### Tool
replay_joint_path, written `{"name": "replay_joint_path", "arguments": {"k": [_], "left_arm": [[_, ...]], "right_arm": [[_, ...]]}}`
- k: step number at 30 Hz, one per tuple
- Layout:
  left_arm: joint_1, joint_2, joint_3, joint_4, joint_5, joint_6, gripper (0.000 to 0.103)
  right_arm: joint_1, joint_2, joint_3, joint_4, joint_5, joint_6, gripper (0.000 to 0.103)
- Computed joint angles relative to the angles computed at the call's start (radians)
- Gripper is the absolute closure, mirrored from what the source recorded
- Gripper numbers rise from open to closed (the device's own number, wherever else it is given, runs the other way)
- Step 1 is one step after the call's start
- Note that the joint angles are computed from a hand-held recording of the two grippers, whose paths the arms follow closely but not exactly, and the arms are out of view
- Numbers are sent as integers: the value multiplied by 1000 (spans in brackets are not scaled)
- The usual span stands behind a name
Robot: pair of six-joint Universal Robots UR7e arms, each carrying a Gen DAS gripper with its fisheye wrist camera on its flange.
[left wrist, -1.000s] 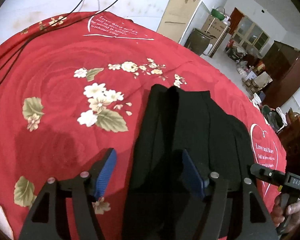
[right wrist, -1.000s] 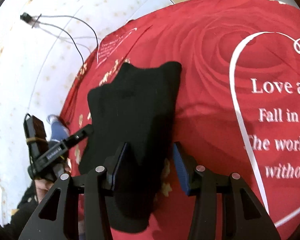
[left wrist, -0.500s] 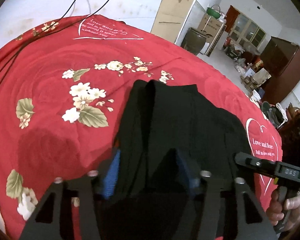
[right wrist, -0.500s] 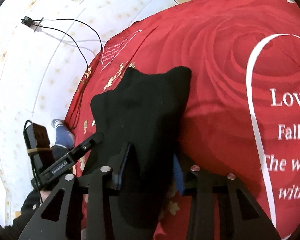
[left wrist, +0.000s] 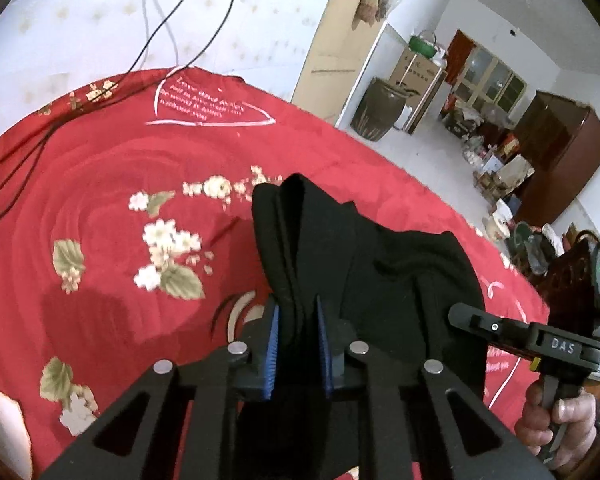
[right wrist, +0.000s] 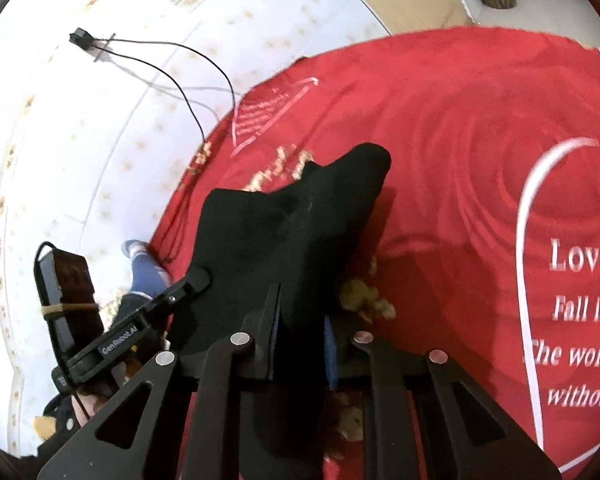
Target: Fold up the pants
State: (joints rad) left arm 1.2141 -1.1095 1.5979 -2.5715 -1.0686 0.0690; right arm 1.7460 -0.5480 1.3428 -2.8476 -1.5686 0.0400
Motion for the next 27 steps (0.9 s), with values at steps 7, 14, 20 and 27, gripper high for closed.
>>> {"name": "replay_joint_path", "arguments": {"k": [7,14,20,27], "left_arm": [[15,13,-48,19,24,0,84],[39,35,-80,13,14,19,84],[56,59,-77,35,111,9,76],[3,-6,15,-60,169,20,76]], "right_arm": [[-3,51,-101,80,38,19,86],[2,90,-148,93,50,10,86],[7,124,-210,182,-139,41,72],[59,39,-43,-23,-249,-73,67]]}}
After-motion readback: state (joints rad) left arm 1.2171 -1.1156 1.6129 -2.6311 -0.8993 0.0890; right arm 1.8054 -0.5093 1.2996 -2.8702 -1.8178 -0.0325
